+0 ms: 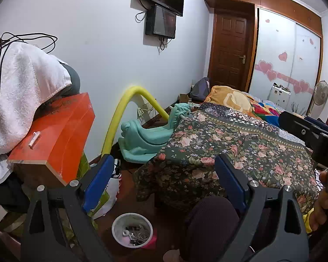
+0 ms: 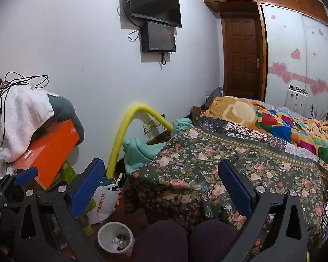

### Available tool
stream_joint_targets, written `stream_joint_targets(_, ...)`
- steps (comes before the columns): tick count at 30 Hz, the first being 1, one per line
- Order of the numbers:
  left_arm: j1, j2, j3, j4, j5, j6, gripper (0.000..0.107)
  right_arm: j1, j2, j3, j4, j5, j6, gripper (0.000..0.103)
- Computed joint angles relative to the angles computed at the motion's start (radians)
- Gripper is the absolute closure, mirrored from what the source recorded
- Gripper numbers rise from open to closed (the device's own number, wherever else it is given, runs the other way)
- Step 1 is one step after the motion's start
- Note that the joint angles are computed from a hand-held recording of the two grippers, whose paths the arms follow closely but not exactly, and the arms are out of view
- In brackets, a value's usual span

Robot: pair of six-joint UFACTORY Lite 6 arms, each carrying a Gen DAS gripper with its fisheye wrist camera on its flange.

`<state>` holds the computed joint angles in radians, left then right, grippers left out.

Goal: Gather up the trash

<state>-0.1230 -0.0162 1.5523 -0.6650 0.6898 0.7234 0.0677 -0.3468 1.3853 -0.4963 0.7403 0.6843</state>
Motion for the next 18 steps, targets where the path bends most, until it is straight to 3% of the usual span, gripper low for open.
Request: stream_joint_targets(18, 0.02, -0.006, -0.016, -0.049, 0.004, 0.047, 0.014, -0.013, 0.0, -0.002, 0.02, -0.009, -0.022, 0.0)
